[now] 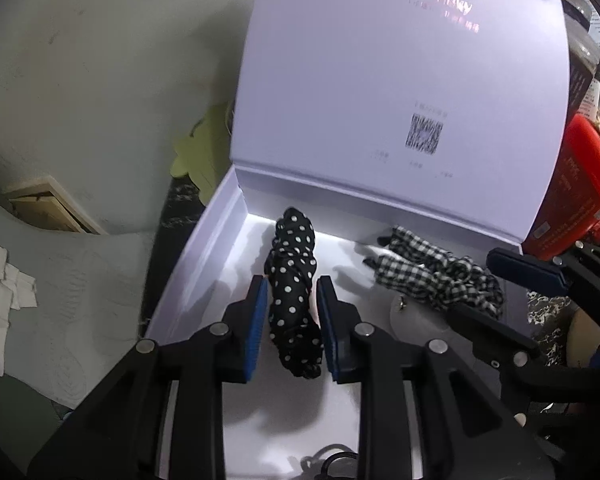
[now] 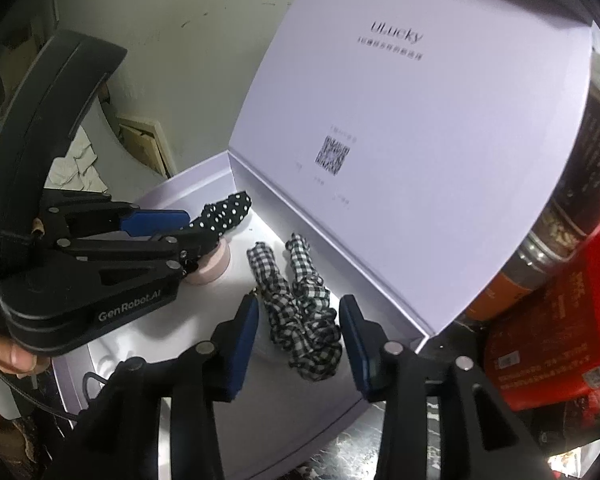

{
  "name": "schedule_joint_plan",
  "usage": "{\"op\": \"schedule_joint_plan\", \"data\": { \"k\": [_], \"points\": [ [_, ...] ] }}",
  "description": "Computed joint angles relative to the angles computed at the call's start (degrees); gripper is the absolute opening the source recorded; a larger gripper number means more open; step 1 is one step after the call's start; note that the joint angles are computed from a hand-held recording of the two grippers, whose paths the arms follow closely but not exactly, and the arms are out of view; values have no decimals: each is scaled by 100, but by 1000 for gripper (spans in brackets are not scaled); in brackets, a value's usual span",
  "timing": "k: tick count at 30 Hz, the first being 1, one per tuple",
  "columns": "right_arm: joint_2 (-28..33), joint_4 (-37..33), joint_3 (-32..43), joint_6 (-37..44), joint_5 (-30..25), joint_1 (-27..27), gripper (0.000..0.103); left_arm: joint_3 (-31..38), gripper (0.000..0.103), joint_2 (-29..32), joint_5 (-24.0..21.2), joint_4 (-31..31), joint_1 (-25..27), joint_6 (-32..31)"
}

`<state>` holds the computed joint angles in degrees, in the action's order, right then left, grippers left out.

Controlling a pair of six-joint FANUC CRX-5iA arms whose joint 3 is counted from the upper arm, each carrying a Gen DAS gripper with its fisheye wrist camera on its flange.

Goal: Organize objects
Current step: 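Lower both held scrunchies into the white box beside the puffs, then open both grippers to release the scrunchies inside the box, then withdraw both tools from the box toward the hair clips on the table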

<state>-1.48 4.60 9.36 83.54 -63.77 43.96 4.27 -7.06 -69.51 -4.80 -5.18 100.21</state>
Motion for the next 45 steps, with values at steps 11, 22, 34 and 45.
{"op": "schedule_joint_plan", "data": {
  "k": [11, 22, 34, 45],
  "points": [
    [-611, 533, -406, -377, 298, 392, 52, -43, 53, -546, 11, -230, -120, 99],
    [-1010, 464, -457, -192, 153, 90, 52, 539, 56, -269, -236, -557, -568, 528],
    [-1566, 1001, -960, -957, 19, 815, 55, 410, 56, -805, -806, -1075, -1052, 1142],
    [-2351, 1452, -1422, -1512, -326, 1666, 57, 533, 67, -1360, -1622, -1984, -2100, 2030]
  ]
}}
